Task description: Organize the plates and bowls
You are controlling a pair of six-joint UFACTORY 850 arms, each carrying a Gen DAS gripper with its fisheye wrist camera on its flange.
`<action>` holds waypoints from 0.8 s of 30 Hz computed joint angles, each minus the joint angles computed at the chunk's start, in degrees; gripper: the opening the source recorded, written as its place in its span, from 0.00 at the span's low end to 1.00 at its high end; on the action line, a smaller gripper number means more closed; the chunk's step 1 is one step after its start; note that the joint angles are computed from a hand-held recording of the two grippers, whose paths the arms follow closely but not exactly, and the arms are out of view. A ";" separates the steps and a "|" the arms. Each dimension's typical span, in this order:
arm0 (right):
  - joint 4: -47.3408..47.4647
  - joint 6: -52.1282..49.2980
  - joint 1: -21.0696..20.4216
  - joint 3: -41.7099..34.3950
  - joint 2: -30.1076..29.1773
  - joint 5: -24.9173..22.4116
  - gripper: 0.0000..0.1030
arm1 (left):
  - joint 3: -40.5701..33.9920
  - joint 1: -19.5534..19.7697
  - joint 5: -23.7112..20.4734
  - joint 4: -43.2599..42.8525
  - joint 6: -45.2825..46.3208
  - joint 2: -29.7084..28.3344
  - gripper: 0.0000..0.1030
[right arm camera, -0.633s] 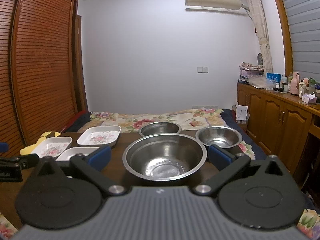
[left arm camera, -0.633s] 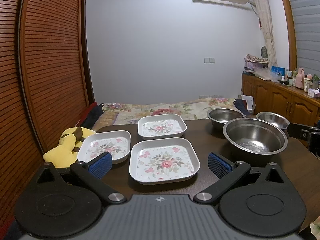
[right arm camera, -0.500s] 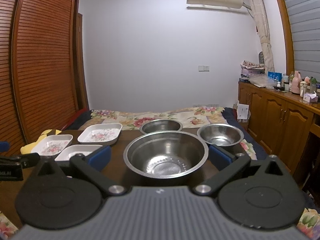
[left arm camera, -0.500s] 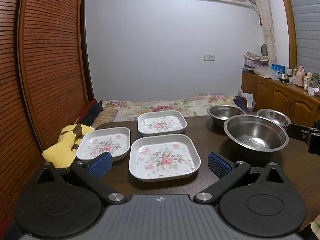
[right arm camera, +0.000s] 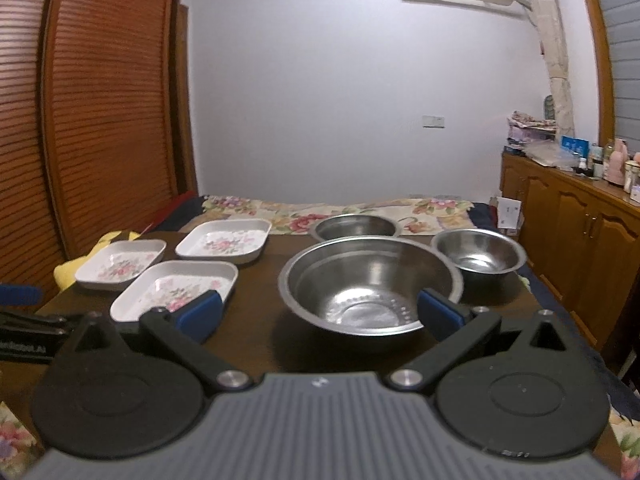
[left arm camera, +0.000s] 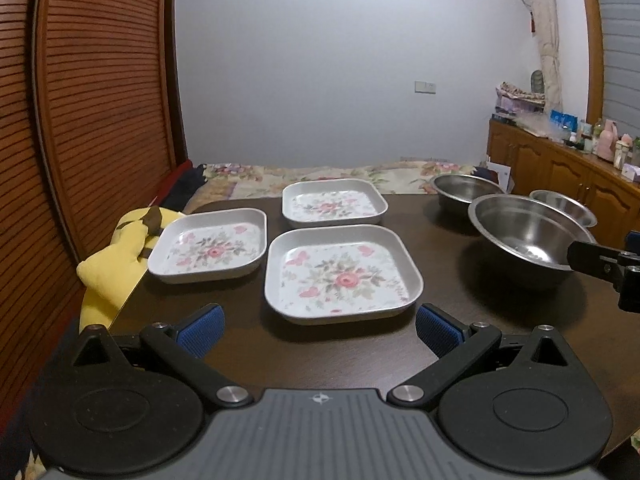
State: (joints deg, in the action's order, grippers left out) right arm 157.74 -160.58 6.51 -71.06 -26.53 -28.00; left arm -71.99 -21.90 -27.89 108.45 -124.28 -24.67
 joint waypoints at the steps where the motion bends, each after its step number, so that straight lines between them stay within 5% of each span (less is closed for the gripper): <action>1: -0.65 0.50 0.13 -0.26 -0.18 0.23 1.00 | 0.09 0.31 0.41 0.34 -0.36 0.02 1.00; 24: -16.24 11.66 3.88 -7.93 -4.06 2.25 1.00 | 0.04 7.03 4.09 7.08 -1.85 0.52 1.00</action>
State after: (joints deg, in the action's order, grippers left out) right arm 141.50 -148.92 10.39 -78.99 -30.59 -25.76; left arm -71.96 -14.87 -23.80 115.52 -126.13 -24.15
